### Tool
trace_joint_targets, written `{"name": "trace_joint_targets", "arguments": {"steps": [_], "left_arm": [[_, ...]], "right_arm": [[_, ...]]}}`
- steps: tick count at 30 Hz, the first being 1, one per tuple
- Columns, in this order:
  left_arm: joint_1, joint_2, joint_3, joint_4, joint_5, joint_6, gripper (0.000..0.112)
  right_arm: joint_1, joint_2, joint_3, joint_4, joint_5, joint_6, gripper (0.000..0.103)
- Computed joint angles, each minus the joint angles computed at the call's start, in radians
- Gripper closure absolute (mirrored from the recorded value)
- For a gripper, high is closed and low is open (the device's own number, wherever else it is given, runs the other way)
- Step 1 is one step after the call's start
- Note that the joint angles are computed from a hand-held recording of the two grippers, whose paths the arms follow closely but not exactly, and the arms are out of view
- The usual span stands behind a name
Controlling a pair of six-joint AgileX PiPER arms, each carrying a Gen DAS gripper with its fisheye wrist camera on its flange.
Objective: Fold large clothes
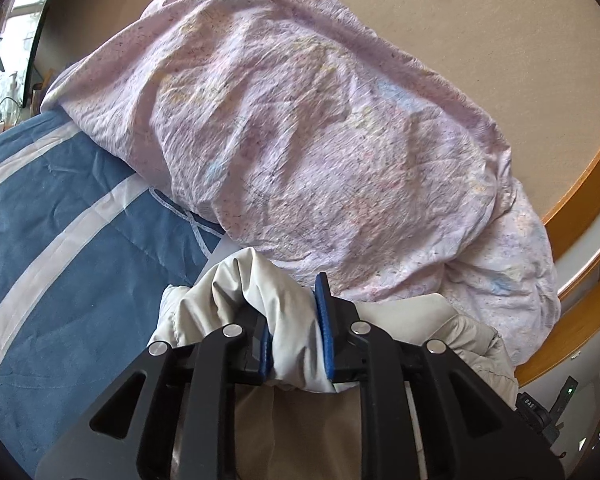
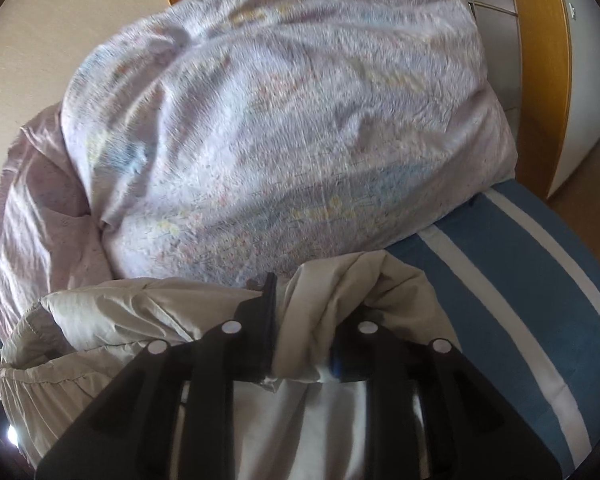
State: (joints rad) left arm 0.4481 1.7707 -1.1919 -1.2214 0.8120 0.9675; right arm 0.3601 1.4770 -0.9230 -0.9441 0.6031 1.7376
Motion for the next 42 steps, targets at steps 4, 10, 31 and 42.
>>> {"name": "trace_joint_targets", "arguments": {"steps": [4,10,31,42], "left_arm": [[0.001,0.023,-0.017,-0.006,0.021,-0.005,0.078],[0.069,0.014,-0.043,-0.062,0.172,-0.012,0.026],[-0.322,-0.356,0.435,-0.221,-0.350,0.682,0.012],[-0.438,-0.149,0.297,-0.107,-0.594,0.420,0.011]], "right_arm": [[-0.026,0.005,-0.009,0.021,-0.038,-0.014,0.056],[0.048,-0.123,0.066,-0.249,-0.029,0.251,0.035],[0.466,0.211,-0.203,-0.069,0.259,-0.241,0.039],[0.299,0.394,-0.347,0.102,0.184,-0.371,0.029]]}}
